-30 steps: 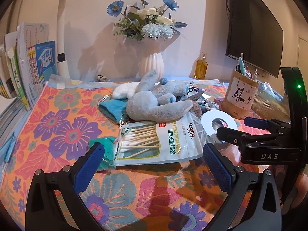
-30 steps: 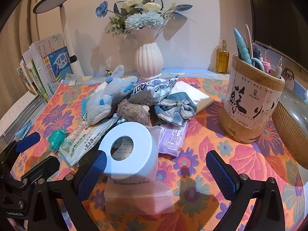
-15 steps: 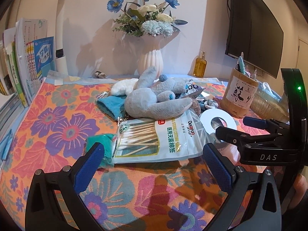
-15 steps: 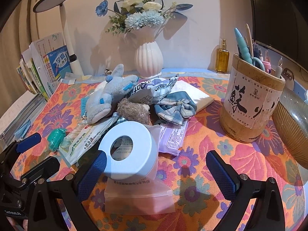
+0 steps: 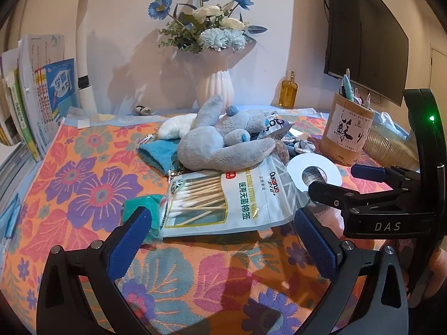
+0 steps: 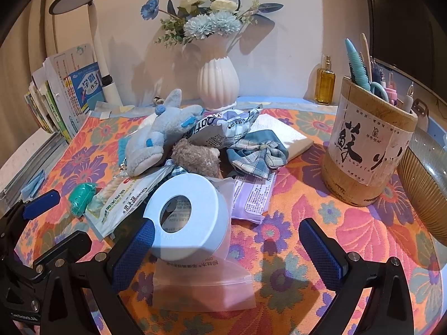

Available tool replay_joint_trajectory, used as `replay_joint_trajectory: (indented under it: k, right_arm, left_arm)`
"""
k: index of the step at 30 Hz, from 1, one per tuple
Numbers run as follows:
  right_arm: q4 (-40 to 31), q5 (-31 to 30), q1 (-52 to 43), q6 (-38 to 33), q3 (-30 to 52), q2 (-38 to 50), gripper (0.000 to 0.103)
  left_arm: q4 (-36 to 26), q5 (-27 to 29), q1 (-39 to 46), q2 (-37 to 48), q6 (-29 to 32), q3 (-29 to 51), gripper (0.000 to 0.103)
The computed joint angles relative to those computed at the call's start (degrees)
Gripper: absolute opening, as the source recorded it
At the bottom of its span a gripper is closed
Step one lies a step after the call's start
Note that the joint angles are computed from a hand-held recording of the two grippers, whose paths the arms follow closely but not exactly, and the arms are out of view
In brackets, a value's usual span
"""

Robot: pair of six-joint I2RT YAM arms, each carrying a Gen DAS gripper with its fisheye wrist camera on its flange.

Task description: Organize soft objects

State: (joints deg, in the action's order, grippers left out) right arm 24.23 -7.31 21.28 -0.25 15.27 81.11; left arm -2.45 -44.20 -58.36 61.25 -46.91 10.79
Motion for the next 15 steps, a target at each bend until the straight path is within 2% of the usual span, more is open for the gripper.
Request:
replay_joint_trajectory:
  k: [15]
  right_arm:
    - [-0.2,0.5,0.4,-0.2,0.4,0.5,0.103]
  left_arm:
    - [-0.6,0.0,0.0,-0.6,0.0,-0.2,0.102]
